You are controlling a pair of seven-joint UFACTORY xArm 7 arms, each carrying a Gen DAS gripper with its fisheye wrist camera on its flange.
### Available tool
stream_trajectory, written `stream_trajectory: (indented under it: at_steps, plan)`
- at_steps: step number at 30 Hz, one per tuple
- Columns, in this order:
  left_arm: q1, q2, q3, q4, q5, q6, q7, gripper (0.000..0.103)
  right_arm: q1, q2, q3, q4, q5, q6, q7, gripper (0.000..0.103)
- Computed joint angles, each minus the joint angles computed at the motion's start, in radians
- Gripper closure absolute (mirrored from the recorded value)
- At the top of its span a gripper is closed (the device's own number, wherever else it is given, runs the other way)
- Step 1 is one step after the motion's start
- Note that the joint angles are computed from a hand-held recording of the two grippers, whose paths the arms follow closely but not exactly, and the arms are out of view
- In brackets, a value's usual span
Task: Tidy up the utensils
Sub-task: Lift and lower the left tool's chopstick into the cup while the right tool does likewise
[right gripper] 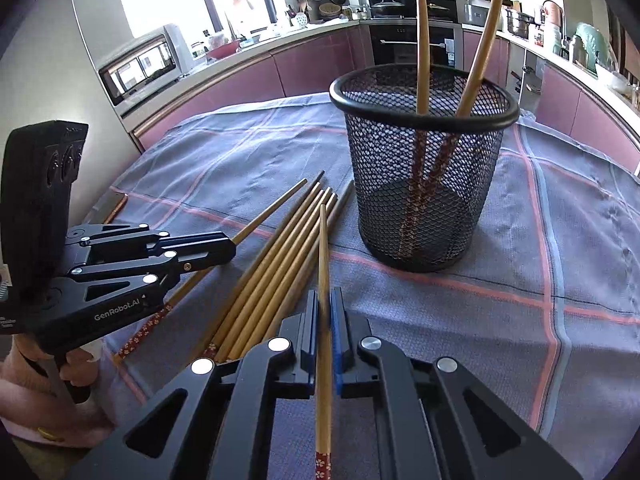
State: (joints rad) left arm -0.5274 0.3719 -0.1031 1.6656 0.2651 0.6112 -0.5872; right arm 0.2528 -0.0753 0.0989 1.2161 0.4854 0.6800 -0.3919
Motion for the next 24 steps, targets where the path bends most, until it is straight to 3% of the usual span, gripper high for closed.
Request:
stream_trajectory:
  at_steps: [12,24]
  plan:
    - [0.043,-0.090,-0.048,-0.053,-0.105,-0.127,0.102,0.095,0.000,-0.077,-0.057,-0.007,0.286,0.025,-0.204,0.098]
    - [0.057,-0.167,-0.067,-0.093,-0.176,-0.208,0.161,0.095,-0.004,-0.091,-0.080,0.022,0.408,0.019,-0.276,0.098]
